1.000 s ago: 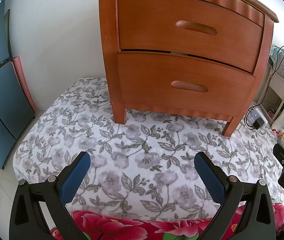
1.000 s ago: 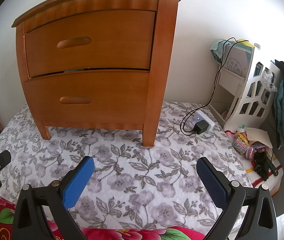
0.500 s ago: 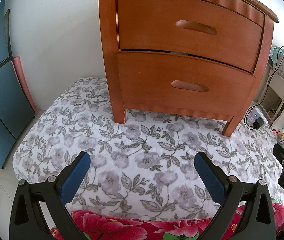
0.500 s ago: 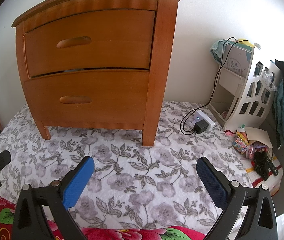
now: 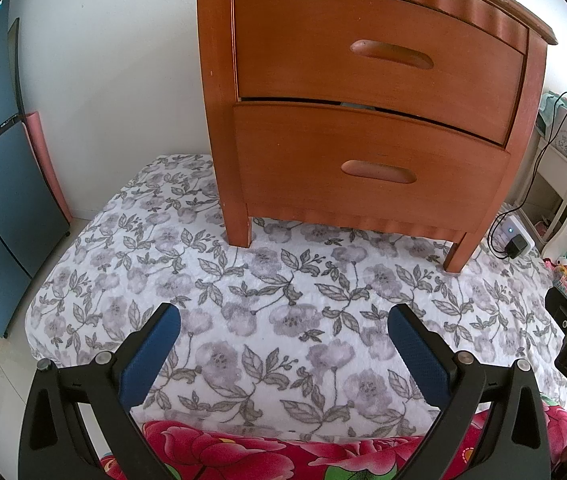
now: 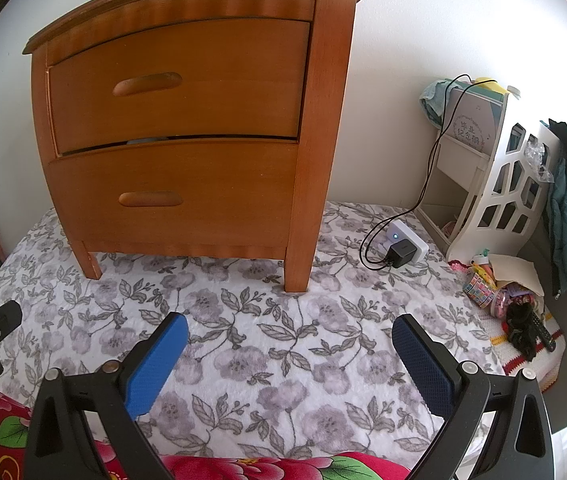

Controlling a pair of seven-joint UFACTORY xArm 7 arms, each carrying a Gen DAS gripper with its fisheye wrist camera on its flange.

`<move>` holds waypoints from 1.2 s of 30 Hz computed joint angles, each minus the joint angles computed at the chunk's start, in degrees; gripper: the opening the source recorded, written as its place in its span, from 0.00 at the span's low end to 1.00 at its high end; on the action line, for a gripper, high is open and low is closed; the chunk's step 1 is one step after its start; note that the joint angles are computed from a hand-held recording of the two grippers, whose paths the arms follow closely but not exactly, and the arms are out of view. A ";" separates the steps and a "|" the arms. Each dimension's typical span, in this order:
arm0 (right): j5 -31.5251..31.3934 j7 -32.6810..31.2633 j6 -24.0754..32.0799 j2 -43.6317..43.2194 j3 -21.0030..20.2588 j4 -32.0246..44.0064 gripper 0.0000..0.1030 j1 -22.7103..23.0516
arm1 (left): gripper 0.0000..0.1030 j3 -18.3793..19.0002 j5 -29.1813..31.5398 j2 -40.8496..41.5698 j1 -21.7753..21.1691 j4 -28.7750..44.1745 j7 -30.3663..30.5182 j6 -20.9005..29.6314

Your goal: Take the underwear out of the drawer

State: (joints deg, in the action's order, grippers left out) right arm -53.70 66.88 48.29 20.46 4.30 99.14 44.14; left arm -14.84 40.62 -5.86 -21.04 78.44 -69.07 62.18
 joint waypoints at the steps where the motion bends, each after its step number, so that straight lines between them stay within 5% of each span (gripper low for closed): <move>1: -0.02 0.01 -0.02 -0.04 -0.01 -0.04 1.00 0.00 | 1.00 0.00 0.00 0.00 0.00 0.00 0.00 0.00; 23: 0.58 -0.35 -0.16 -0.06 0.16 -0.06 1.00 -0.23 | 1.00 -0.44 0.10 -0.19 -0.31 -0.70 -1.63 0.16; 32: 5.80 -7.20 -8.03 0.98 -0.05 3.26 1.00 -3.40 | 1.00 2.37 -0.34 -1.15 3.29 -0.45 -1.15 -11.58; 36: 9.82 -13.71 -9.98 5.26 -0.99 10.15 1.00 -4.16 | 1.00 5.00 -6.85 -0.20 5.70 0.99 5.04 -19.69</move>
